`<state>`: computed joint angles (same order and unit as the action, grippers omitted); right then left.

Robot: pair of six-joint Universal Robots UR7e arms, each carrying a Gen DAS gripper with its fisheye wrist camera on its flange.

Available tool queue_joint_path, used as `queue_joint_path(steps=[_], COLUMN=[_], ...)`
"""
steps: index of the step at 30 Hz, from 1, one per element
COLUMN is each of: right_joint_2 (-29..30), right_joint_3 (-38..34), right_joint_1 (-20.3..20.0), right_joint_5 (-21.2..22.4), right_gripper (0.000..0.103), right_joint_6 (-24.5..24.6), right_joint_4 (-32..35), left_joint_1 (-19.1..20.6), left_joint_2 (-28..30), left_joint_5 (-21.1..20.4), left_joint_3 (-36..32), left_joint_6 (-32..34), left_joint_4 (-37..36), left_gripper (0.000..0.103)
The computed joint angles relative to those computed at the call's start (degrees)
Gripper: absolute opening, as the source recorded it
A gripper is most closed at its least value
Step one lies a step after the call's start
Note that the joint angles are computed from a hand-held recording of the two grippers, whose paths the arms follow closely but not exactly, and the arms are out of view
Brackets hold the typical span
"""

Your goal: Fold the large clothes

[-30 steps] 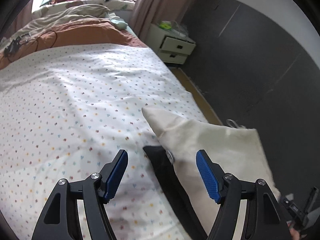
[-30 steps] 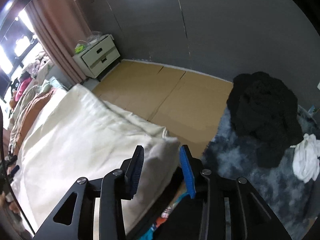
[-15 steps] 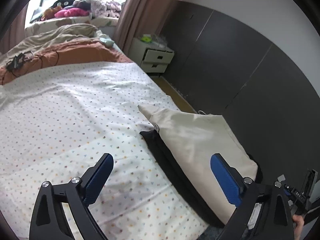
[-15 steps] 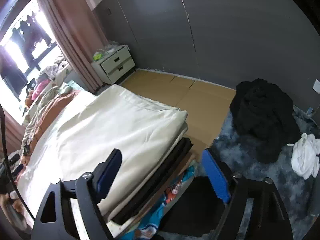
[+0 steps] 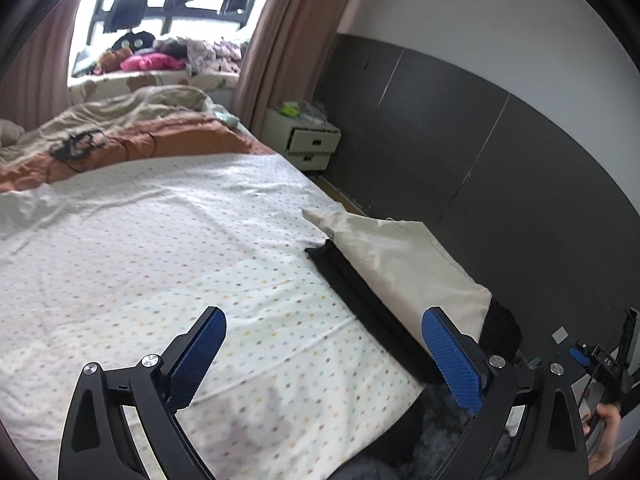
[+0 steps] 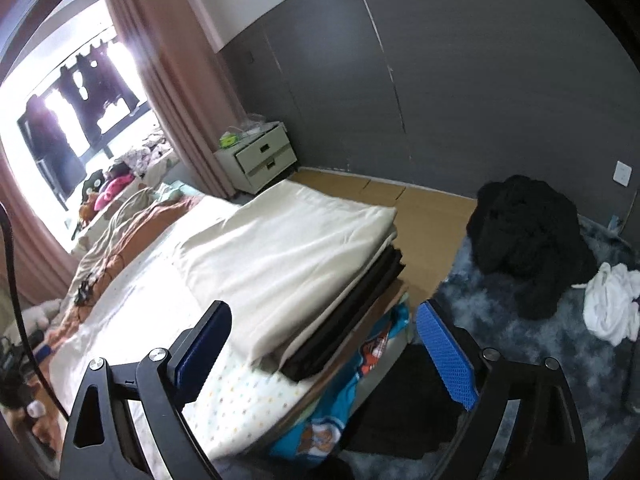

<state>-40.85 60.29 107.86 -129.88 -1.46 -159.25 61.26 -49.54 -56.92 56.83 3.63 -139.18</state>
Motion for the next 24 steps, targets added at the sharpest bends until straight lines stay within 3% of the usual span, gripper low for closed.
queue_joint_path(steps=[8,17,24], right_joint_2=[-5.05,-7.88,-9.45], right_joint_3=[11.74,20.24,25.41], right_joint_1=[4.00,8.07,10.38], right_joint_5=[-0.75,-2.59,-1.85], right_gripper=[0.093,0.093,0.093], right_joint_6=[-0.18,-5.91,-8.63], right_joint_4=[-7.83,-16.93,-20.37], left_joint_1=[-3.70,-9.00,-12.56], left_joint_2=[-13.40,-25.06,-33.11], left_joint_5=[3.81,10.74,14.83], left_joint_3=[19.09,36.88,46.89], left_joint_6=[4.06,10.57,10.00], left_joint_4=[-11.89,-25.73,-29.47], left_gripper=[0.102,0.102,0.102])
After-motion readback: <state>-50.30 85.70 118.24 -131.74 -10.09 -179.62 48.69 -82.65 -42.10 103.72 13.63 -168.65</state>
